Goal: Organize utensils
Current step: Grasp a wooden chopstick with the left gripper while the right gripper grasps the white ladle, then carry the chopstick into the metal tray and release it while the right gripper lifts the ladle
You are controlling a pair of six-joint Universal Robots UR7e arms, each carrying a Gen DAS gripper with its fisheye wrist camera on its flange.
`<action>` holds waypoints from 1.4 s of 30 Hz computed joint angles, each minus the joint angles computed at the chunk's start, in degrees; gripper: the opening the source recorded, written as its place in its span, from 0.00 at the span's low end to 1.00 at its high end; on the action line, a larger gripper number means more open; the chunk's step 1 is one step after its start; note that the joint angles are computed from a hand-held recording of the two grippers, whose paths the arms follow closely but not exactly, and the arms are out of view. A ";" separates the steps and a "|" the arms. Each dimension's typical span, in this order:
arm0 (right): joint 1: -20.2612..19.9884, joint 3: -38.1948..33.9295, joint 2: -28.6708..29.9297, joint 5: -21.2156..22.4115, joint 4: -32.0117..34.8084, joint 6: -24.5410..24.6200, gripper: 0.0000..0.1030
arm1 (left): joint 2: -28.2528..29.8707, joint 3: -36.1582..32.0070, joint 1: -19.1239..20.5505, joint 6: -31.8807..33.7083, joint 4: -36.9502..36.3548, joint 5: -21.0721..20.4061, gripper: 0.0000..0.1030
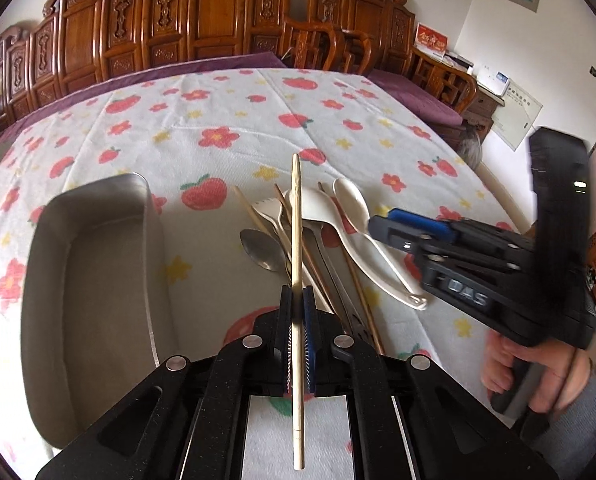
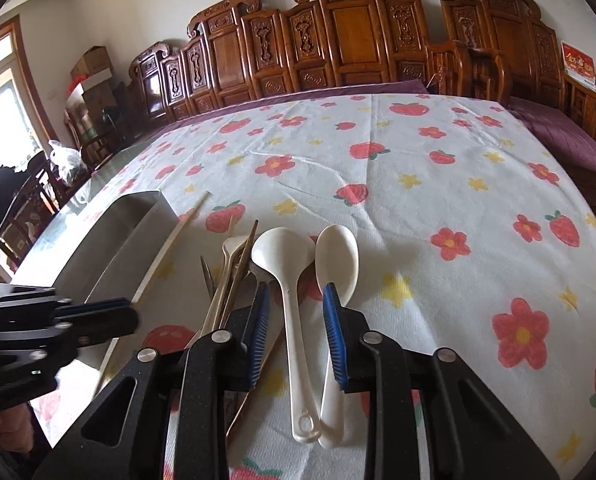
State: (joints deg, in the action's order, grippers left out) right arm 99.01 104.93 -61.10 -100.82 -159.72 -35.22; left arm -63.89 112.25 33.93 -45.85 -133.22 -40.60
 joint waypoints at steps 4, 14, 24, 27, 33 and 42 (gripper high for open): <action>0.15 -1.34 1.44 0.22 1.84 0.55 0.22 | -1.67 0.27 -1.30 -1.32 2.12 1.04 0.04; 1.04 -2.82 3.96 -5.52 4.44 1.20 0.18 | -3.61 0.44 -2.50 0.10 2.81 2.51 0.04; 1.24 -2.96 3.89 -7.04 4.38 2.08 0.10 | -5.53 2.42 -2.63 4.10 -0.71 3.10 0.04; 1.57 -2.72 3.20 -6.26 4.27 2.21 0.10 | -6.49 3.04 -2.81 5.66 -1.42 3.81 0.04; 2.81 -1.49 1.46 -3.85 1.86 1.15 0.10 | -9.74 5.17 -2.65 7.35 -2.03 5.86 0.04; 4.03 1.95 -1.33 -2.08 -2.77 0.13 0.10 | -15.52 7.28 0.51 4.90 0.25 6.24 0.04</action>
